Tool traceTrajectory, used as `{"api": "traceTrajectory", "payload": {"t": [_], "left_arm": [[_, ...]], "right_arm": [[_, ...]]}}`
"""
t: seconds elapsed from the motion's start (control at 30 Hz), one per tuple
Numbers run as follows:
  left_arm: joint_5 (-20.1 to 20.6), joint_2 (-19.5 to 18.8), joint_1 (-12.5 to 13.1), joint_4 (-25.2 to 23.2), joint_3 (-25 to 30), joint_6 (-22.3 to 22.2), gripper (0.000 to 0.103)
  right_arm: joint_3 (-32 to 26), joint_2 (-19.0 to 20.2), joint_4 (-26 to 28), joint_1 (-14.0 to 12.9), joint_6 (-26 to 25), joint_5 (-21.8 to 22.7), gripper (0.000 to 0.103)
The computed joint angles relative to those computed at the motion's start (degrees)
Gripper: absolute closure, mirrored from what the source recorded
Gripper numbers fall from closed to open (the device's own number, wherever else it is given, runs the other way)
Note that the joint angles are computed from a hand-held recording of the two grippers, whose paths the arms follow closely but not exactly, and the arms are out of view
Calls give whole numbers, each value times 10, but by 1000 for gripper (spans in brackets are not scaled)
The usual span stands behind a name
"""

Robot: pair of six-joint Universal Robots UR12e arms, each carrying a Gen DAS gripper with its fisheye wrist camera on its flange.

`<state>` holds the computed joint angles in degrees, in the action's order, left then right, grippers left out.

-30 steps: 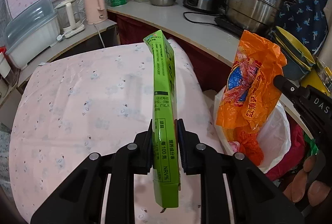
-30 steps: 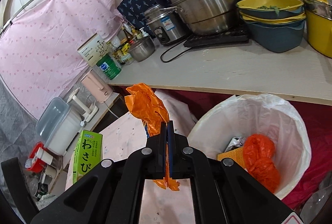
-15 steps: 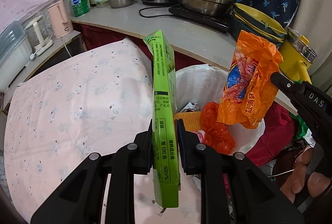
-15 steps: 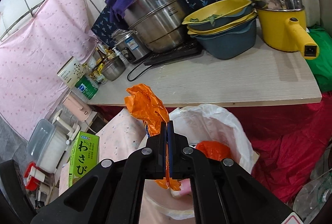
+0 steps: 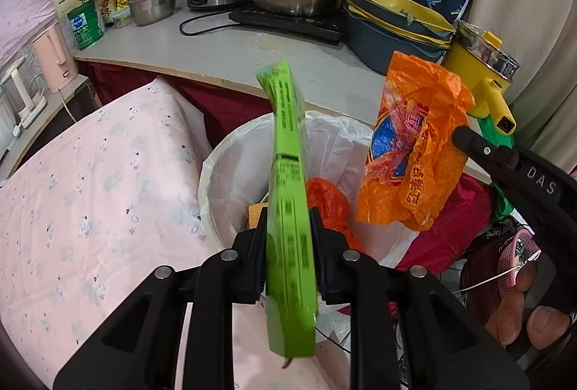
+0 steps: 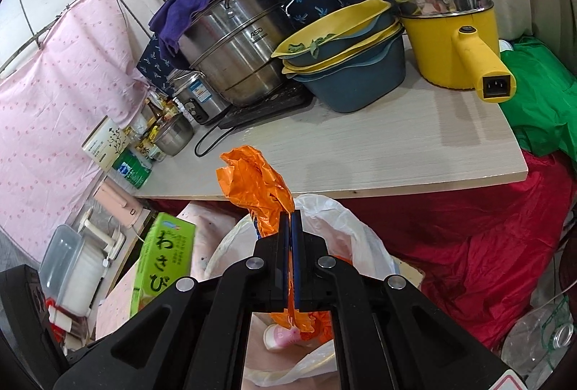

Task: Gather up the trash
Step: 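Carry wasabi box with left tool while right tool carries snack bag over the bin, then open the left tool to drop the wasabi box into the bin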

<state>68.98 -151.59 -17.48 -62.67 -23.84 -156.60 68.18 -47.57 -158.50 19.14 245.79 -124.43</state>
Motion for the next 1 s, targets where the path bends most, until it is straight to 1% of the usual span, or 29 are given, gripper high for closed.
{"api": "traceTrajectory", "payload": {"t": [0.03, 0.07, 0.13, 0.23, 0.47, 0.57, 0.8, 0.83, 0.87, 0.9, 1.0], "left_arm": [[2, 1, 0, 9, -4, -3, 79], [4, 3, 0, 18, -10, -6, 70], [4, 4, 0, 30, -13, -11, 60], [9, 6, 1, 46, -20, -16, 50], [19, -2, 7, 41, -4, -40, 50], [25, -3, 9, 46, -4, -51, 50], [35, 3, 15, 63, -19, -59, 50], [36, 4, 15, 64, -19, -60, 49], [37, 4, 16, 65, -21, -61, 47], [37, 5, 17, 67, -23, -63, 47], [42, 7, 18, 71, -25, -68, 41]], "right_arm": [[1, 0, 0, 0, 1, 0, 101], [2, 0, 1, 0, 2, 0, 101], [1, 0, 2, 0, 2, 2, 101], [-2, 2, 2, -1, 1, 5, 101], [-18, 11, 6, 0, -8, 14, 101], [-30, 18, 10, 0, -17, 22, 101], [-61, 34, 22, 1, -38, 36, 101], [-65, 35, 24, 1, -41, 38, 100], [-69, 37, 27, 1, -44, 40, 96], [-74, 39, 30, 2, -44, 40, 94], [-83, 43, 36, 3, -48, 39, 93]]}}
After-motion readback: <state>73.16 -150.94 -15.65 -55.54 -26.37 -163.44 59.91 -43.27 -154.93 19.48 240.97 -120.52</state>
